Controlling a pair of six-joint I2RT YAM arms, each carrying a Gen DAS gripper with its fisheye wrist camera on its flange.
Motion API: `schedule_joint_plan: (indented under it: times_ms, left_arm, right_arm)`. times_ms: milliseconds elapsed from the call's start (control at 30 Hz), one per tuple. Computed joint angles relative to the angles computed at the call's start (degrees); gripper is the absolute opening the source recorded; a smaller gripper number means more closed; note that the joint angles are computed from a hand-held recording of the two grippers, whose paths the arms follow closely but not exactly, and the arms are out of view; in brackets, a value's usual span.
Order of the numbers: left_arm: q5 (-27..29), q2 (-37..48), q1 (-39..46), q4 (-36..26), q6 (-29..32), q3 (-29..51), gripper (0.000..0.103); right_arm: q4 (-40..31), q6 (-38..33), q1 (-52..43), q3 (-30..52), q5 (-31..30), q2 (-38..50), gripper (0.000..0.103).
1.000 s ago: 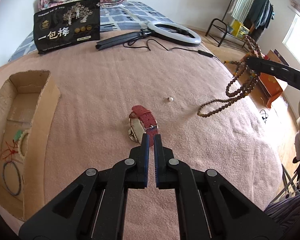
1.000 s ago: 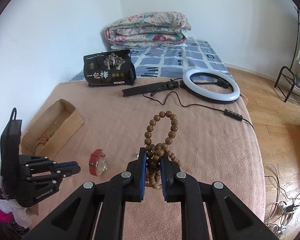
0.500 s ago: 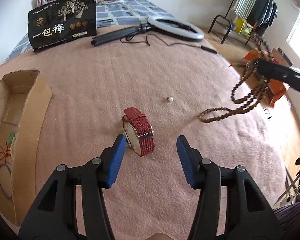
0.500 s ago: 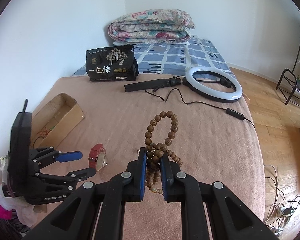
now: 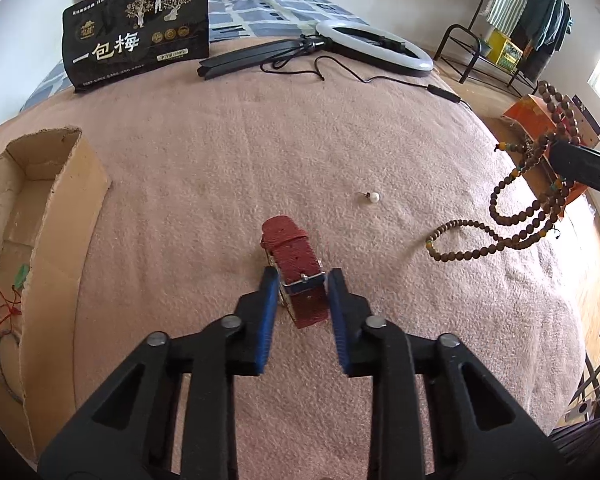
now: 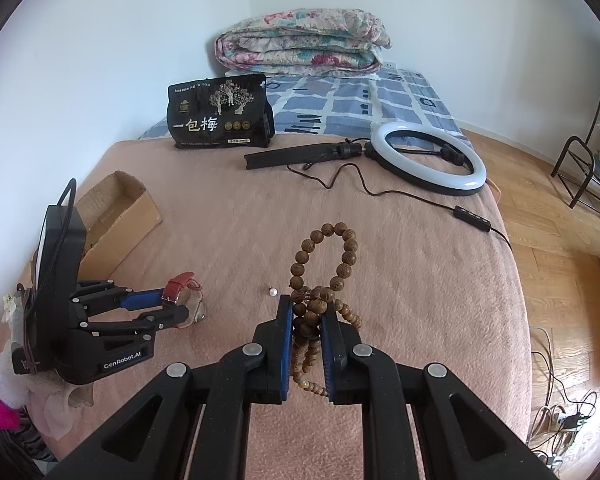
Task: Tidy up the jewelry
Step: 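Lift the watch and bead strand and carry both toward the cardboard box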
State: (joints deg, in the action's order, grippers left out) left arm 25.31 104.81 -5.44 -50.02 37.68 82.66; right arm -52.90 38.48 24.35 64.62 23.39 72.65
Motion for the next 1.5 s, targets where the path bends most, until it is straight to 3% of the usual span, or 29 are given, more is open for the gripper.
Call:
schedule_joint_plan:
  times_ms: [433, 733, 1033, 1500]
  left_arm:
    - [1.6, -1.6, 2.6, -2.2, 2.3, 1.4, 0.018]
    - [6.3, -1.3, 7.5, -8.9, 4.8, 9.6, 0.018]
    - [10.3, 4.0, 15.0, -17.9, 7.6, 24.6, 0.018]
    - [14.3, 22.1, 27.0, -31.6, 8.2, 57.9, 0.018]
  right_arm:
    - [-1.3, 0.5, 1.5, 2.8, 2.4, 0.3, 0.011]
    - [-2.3, 1.2, 4.6, 8.8, 5.4, 3.0, 0.011]
    - [-2.4, 0.5, 8.2, 17.9, 6.8, 9.1, 0.011]
    - [-0.1, -3.1, 11.3, 34.7, 5.5, 22.7, 0.011]
